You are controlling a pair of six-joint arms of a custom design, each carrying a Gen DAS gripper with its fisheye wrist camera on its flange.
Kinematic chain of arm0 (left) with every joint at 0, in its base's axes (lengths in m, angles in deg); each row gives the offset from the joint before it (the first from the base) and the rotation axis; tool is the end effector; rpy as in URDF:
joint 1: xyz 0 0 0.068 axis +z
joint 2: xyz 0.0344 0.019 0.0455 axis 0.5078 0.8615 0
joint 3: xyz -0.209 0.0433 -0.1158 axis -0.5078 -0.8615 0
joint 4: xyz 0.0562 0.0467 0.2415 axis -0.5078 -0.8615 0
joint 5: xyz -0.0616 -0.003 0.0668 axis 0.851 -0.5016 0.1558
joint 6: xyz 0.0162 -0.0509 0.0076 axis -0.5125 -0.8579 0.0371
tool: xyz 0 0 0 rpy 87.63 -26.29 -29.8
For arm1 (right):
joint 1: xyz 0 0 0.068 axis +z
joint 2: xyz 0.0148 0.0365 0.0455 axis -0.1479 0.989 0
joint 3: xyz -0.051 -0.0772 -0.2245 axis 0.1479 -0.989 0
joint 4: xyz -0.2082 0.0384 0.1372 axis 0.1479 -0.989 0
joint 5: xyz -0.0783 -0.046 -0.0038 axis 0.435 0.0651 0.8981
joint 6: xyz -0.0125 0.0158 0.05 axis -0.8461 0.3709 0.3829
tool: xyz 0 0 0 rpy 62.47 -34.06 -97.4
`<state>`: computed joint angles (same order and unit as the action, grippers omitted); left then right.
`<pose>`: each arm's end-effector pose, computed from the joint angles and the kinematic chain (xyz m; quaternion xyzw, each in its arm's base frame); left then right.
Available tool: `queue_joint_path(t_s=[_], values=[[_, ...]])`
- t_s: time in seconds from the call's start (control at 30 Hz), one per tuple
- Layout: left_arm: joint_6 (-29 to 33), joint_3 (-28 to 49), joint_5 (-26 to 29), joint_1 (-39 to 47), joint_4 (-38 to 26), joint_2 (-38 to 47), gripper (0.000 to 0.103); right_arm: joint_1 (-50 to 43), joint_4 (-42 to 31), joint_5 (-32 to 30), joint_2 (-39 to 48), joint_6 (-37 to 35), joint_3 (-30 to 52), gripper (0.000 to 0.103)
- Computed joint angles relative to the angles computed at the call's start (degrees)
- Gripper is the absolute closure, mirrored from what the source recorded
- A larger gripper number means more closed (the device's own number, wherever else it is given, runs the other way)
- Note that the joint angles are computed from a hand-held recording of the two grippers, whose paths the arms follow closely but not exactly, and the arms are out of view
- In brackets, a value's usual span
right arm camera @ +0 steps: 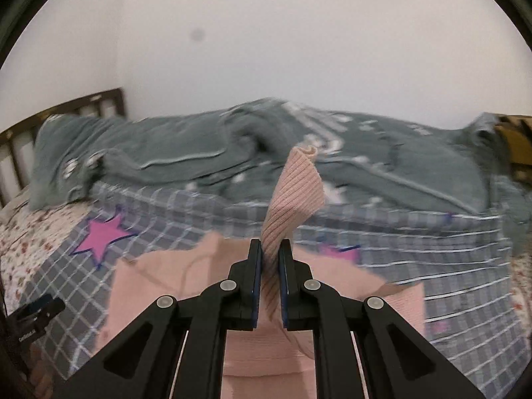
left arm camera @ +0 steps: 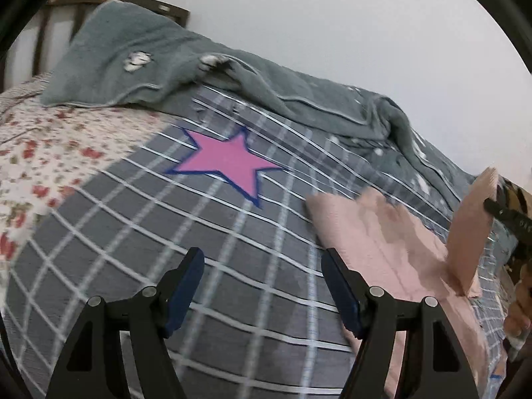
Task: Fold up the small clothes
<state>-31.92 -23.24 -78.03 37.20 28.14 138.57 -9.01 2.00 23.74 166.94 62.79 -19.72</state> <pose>0.2356 0.0214 0.0347 -0.1238 0.8748 -0.1075 0.4560 0.3065 0.0008 0.1307 -0.0469 0.8673 0.0265 0.4949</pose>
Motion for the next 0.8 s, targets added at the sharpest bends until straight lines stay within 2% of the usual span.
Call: queue_joint_path(t_s=[0.13,0.27,0.33,0.4,0.47,0.5,0.57,0.63,0.7,0.8], values=[[1.63,0.78,-0.35,1.90,-0.33,1.36,0.032,7.96,2.26,-0.41,8.06,2.43,3.18,0.093],[2.07,1.35,-1.73,1.79,0.06,2.26,0.032,16.35,1.22,0.96,18.95,2.98,8.81,0.092],[2.05,1.21,-1.55,1.20,0.79,2.65,0.032,17.46,-2.18,-0.93,22.41,2.31,11.65,0.087],[1.99,1.22,-0.95,0.21,1.03,3.07,0.032,16.37,-7.40,-7.03,25.58,1.20,15.25,0.082],[2.07,1.39,-0.40,-1.26,1.13,3.63,0.032,13.44,-9.41,-12.90,24.54,0.80,14.30,0.078],[2.06,1.54,-0.51,-2.05,1.21,3.85,0.032,12.12,-8.49,-14.45,23.33,0.83,12.57,0.065],[1.80,2.08,-0.53,-3.91,1.09,4.21,0.032,7.10,-4.52,-18.49,18.33,-0.38,6.00,0.051],[0.59,2.85,0.19,-5.46,0.57,4.37,0.032,2.29,-0.86,-20.84,13.81,-2.10,0.33,0.051],[-1.22,4.19,3.34,-6.63,-0.56,4.44,0.032,-3.82,1.82,-21.74,9.66,-4.45,-4.81,0.051],[-3.20,5.79,2.63,-10.55,-1.22,4.38,0.032,-11.79,4.87,-18.71,7.28,-8.48,-8.77,0.051]])
